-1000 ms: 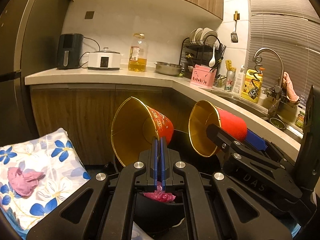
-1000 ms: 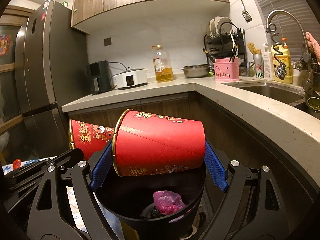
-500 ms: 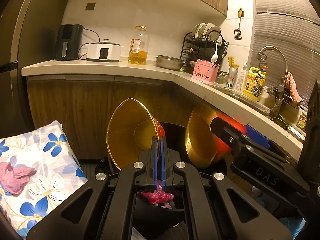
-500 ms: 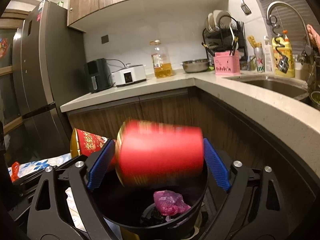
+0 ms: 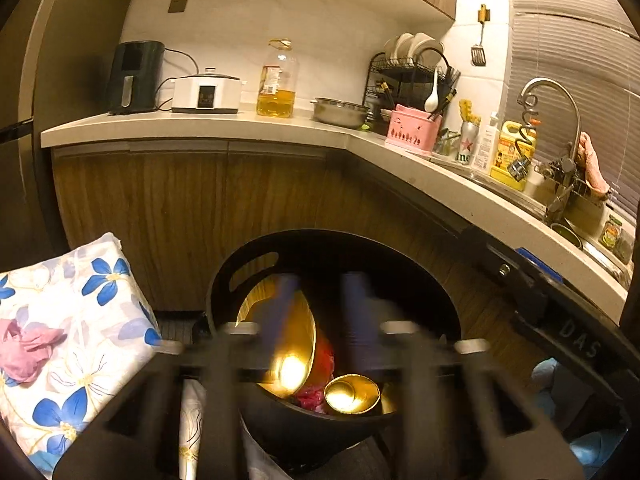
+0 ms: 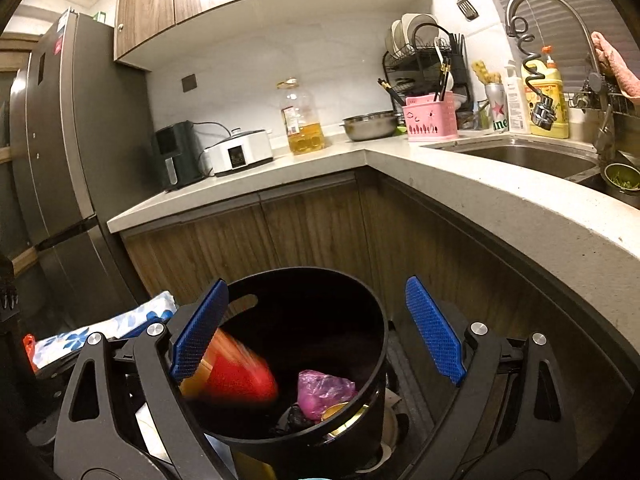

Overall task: Collect trash
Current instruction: 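Move both tools back to the bags and gloves on the table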

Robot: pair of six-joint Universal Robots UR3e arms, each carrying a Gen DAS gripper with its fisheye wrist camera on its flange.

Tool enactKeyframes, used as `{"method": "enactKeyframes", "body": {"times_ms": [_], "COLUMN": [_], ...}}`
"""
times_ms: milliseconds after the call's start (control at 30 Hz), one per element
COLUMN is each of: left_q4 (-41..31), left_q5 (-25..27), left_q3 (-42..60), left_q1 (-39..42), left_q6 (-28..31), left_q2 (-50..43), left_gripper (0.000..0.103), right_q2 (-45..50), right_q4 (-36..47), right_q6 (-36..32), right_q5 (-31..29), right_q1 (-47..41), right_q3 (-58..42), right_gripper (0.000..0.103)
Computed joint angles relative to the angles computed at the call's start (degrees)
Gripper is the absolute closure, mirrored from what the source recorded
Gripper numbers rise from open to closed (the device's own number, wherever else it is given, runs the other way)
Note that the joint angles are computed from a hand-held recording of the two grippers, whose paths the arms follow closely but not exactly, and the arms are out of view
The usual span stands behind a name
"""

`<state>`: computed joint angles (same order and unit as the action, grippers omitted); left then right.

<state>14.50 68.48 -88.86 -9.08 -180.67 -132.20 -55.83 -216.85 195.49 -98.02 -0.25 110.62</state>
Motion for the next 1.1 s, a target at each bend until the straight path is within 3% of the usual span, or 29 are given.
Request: {"method": "enactKeyframes", "body": {"times_ms": [233, 500, 667, 767, 1100], "left_q4": [0.94, 7.13, 13.35, 17.29, 31.25], "left_q5": [1.17, 3.48, 7.13, 8.83, 5.44], "left_q3": [-2.94, -13.83, -24.74, -30.79, -52.81], "left_q1": [0.74, 2.45, 4.50, 5.94, 17.66], "left_q6": [-0.50, -1.55, -1.31, -1.05, 0.19], "left_q2": [1.75, 7.12, 12.42, 15.16, 24.81], "left_gripper": [0.040, 0.016, 0.008, 0.007, 0.006], "right_q2": [-1.18, -3.21, -3.60, -3.31, -0.58], "right_q4": [-0.06, -1.57, -2.63, -3.88, -5.55], "right_q6": [0.24, -1.09, -1.50, -1.75, 0.19], "right_q5": [-0.91, -4.62, -7.56, -9.20, -18.14], "right_q1": [0.71, 4.19, 7.59, 10.06, 21.23], "right_q3": [1.25, 4.24, 5.89, 6.79, 6.09], "right_gripper": [0.013, 0.013, 0.012, 0.010, 0.010]}}
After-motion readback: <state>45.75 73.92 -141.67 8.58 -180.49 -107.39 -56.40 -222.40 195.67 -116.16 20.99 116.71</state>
